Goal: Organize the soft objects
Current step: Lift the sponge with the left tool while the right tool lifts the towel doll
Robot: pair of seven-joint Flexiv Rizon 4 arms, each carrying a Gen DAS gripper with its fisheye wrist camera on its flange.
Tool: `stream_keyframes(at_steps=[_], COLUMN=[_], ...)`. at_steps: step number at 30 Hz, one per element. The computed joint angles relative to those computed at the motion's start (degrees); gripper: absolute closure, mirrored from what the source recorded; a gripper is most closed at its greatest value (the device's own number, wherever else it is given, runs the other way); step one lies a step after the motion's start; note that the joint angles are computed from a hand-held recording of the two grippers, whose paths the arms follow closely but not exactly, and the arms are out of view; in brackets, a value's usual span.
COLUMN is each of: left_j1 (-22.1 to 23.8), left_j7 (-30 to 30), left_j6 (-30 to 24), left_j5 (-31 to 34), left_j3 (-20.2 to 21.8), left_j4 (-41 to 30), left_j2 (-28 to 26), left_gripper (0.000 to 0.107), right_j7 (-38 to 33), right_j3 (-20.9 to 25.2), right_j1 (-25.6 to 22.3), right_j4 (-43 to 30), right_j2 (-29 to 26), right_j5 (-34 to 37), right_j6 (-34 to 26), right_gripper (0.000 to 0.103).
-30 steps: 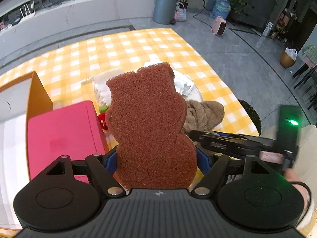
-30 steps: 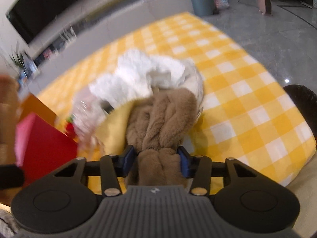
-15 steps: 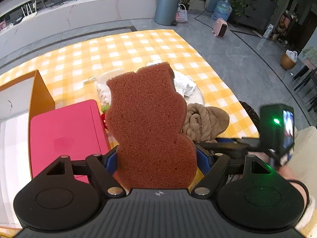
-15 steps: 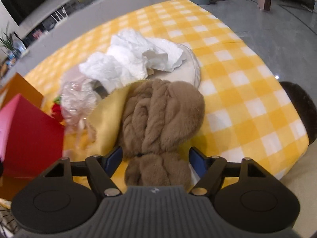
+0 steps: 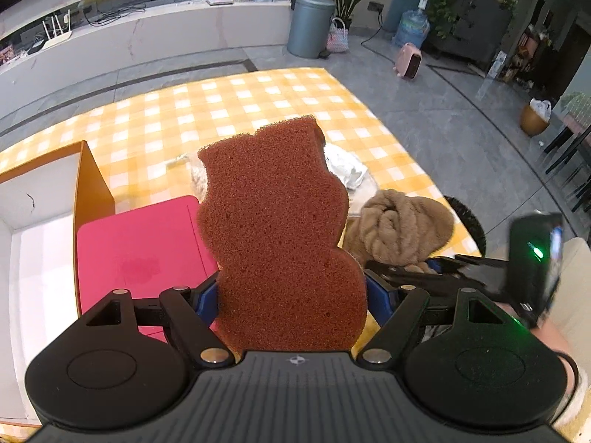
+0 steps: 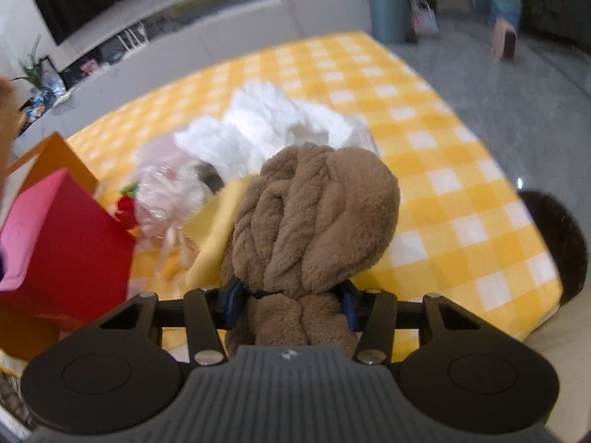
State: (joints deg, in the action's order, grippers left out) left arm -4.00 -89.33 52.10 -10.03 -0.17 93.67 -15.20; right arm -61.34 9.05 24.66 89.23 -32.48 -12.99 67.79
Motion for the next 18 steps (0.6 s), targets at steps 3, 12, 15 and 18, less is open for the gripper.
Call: stream_keyframes(at_steps=[3,12,15,18], left_j1=[0.4,1.7,2.0,2.5], left_j7=[1.4,5.8,7.0,8.6], left_j6=[1.4,8.0,9.9,11.5], left_j5=[-1.6,-8.7,-11.1,-13.8], left_j3=[-0.4,-1.2,-1.1,-0.8], left_j4=[1.4,7.0,8.9,11.3], left_j2=[0.7,3.6,4.9,6.7], left_gripper=[0.018,0.018,0.018,0.018], right_j7=[6.5,20.7,21.1,18.4], right_j3=[-7.2,-12.5,-9.7,-6.5], right_j1=[4.9,7.6,4.9,2.9], right_j4=[4.1,8.3,9.2,9.3], right_j2=[3.0,7.1,7.7,7.3], right_j5=[-7.8,-27.2,-27.3,-24.1], right_j6=[0.8,-1.9,3.2,10.3], right_gripper=[0.053,0.053,0.053,0.053])
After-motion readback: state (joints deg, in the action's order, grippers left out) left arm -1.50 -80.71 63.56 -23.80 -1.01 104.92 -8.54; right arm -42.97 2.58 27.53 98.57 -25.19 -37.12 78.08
